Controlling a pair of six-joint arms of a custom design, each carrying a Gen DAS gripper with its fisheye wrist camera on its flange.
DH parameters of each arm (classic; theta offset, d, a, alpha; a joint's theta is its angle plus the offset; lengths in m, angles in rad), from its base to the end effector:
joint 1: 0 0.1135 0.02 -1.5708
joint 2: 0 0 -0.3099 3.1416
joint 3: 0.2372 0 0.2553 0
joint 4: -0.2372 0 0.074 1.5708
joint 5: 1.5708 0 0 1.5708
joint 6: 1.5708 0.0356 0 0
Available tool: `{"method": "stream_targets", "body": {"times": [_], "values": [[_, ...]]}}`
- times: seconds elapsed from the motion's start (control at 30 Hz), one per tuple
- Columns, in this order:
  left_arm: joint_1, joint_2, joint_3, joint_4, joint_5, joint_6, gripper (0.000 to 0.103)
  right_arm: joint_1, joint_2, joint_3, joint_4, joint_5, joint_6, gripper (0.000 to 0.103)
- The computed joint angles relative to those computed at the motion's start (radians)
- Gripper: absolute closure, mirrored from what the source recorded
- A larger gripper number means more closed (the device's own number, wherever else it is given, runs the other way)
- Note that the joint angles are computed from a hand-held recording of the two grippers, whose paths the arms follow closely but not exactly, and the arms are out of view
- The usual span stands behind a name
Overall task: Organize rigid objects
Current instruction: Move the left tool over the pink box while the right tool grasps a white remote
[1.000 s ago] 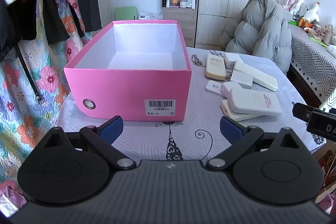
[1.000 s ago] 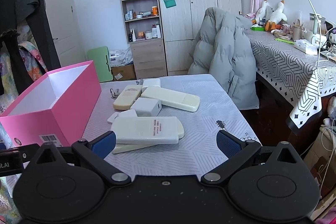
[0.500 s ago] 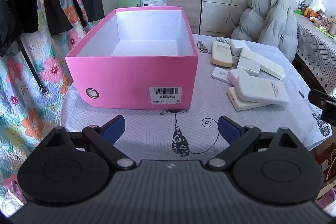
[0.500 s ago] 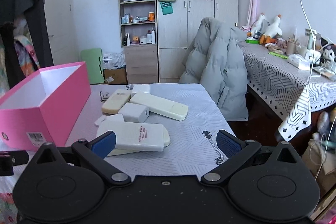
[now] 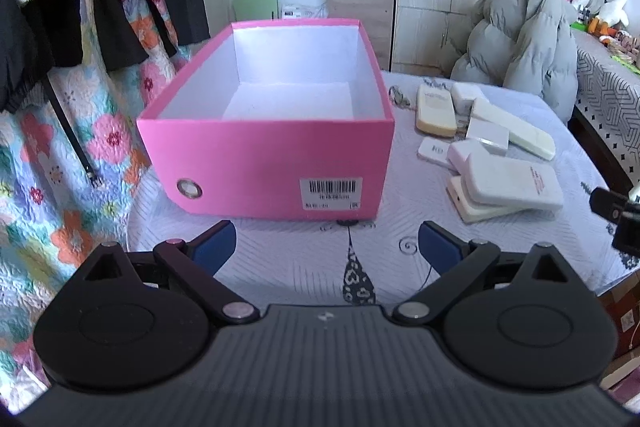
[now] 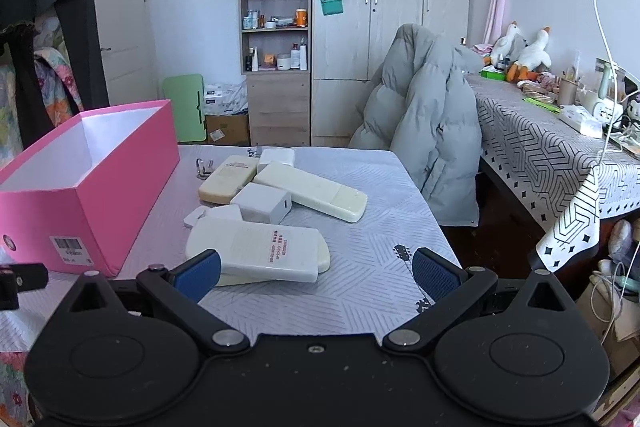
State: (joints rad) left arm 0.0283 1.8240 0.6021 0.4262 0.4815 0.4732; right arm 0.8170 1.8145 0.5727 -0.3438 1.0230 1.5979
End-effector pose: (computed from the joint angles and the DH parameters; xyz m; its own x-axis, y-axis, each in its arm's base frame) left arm 0.3130 -0.0076 0.1254 -0.4994 0.3899 -0.7737 0.5915 0.8060 0.0244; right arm 0.1798 0.1472 0.1063 -0.3697 0.3669 -0.8537 0.6946 0.7193 0.0083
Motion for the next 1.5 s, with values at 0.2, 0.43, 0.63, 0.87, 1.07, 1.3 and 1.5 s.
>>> {"method": "stream_targets", "body": {"times": [0.2,0.43,0.63,0.87,1.07,1.3,1.5], "values": [[0.011,-0.039,0.094,-0.087,0.033,0.084,0.006,-0.016,-0.147,-0.152,0.309,0.034,-0.304,0.000],[0.021,-0.012,0.328,-0.310,0.092,0.177,0.007,-0.211,-0.291,-0.344,0.831,-0.189,-0.914,0.007],[0.010,0.143,0.593,-0.483,0.067,0.162,0.007,-0.347,-0.234,-0.283,0.826,-0.412,-1.198,0.024],[-0.052,0.312,0.886,-0.603,-0.068,0.197,0.011,-0.505,-0.123,-0.158,0.746,-0.629,-1.479,0.046],[-0.092,0.523,1.309,-0.944,-0.186,0.247,0.023,-0.591,-0.096,-0.049,0.587,-0.762,-1.730,0.044],[-0.100,0.721,1.628,-1.131,-0.281,0.256,0.071,-0.662,-0.059,0.013,0.537,-0.867,-1.852,0.038],[-0.084,0.775,1.680,-1.136,-0.266,0.249,0.096,-0.685,0.003,0.067,0.500,-0.892,-1.904,0.038]]}}
